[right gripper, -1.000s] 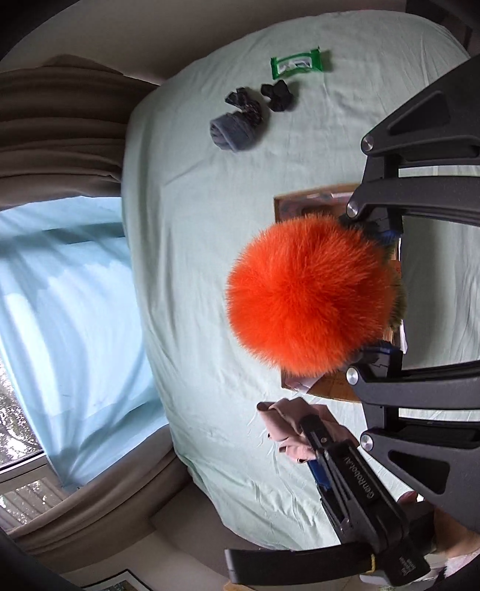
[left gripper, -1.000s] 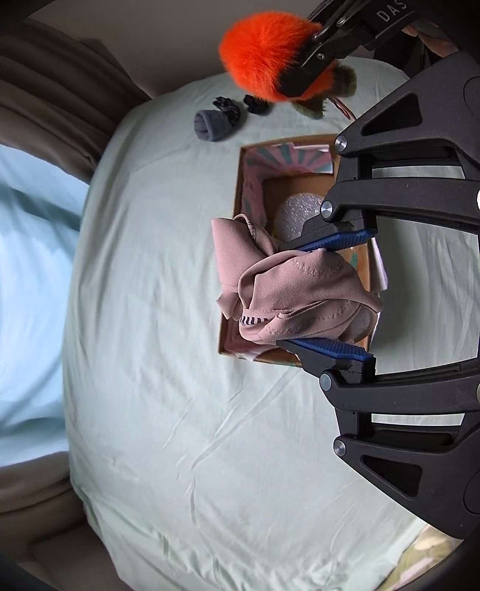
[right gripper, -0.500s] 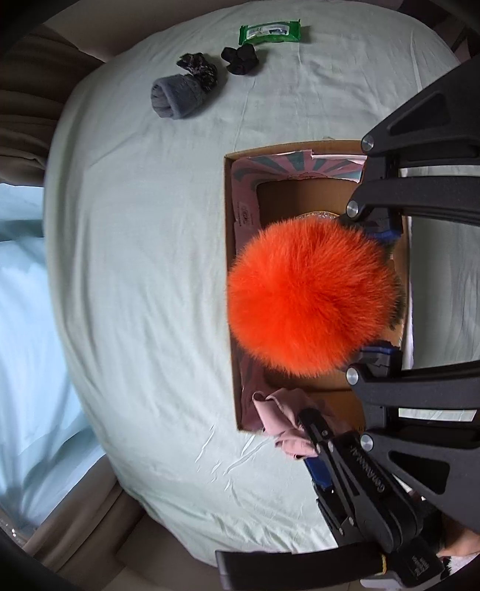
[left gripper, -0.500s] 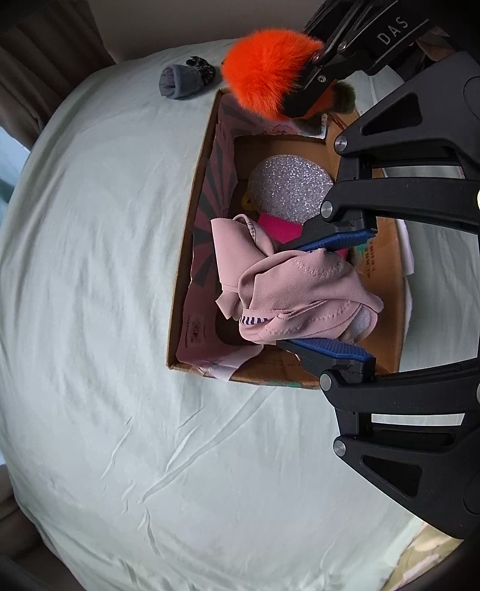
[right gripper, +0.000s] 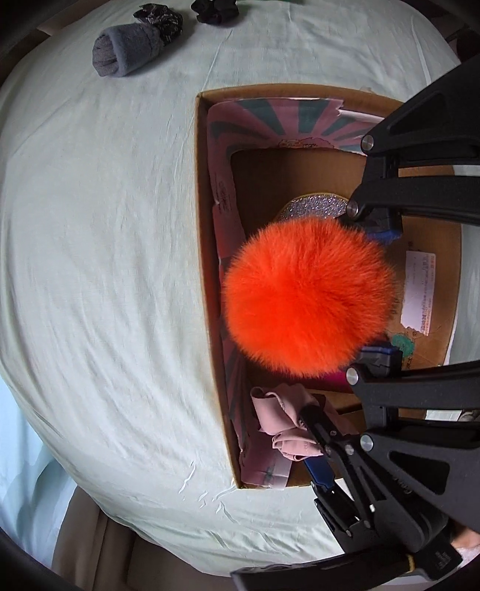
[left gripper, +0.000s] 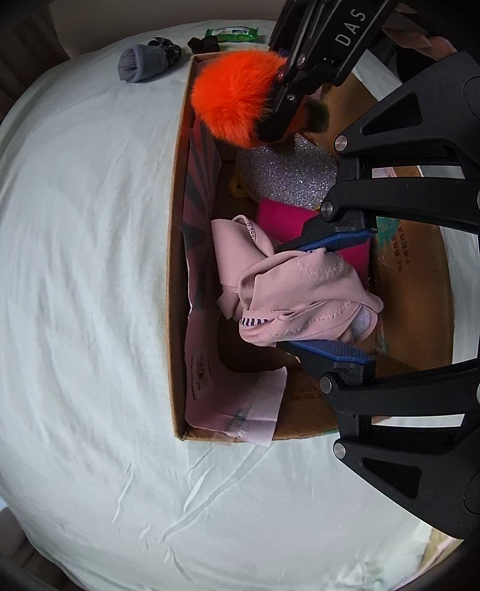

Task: Organize soft objects
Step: 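Carry the pink fabric and orange pompom into the box and release both, then withdraw both tools from the box toward the grey sock and black pieces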

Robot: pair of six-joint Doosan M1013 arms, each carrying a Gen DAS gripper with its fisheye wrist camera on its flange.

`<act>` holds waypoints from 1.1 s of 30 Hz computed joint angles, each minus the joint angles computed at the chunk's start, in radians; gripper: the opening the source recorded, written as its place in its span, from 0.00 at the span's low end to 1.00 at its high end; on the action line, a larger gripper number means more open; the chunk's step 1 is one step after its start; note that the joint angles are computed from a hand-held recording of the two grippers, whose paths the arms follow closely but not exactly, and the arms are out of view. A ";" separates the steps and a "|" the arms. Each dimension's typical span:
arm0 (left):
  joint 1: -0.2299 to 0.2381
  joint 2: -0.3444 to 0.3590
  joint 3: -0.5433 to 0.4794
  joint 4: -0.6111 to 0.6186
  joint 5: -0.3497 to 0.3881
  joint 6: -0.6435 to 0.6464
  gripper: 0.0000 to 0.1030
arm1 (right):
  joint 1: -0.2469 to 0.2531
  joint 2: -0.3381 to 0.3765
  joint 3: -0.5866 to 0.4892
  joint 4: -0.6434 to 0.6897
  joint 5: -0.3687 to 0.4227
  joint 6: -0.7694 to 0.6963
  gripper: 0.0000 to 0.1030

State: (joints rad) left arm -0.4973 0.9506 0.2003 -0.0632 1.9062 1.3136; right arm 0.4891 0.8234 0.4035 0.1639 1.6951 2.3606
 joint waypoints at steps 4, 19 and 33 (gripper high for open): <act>-0.008 -0.002 -0.002 0.008 0.002 0.036 1.00 | -0.014 0.003 0.006 0.033 -0.011 0.012 0.52; -0.024 -0.107 0.132 0.031 -0.080 0.086 1.00 | 0.004 -0.067 0.077 -0.065 -0.083 0.003 0.99; -0.040 -0.330 0.384 0.075 -0.302 0.071 1.00 | 0.064 -0.123 0.037 -0.156 -0.071 -0.041 0.99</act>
State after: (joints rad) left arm -0.5375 0.6210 0.5845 0.0115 1.6041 1.3850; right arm 0.5529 0.6999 0.4402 0.0077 1.6241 2.3197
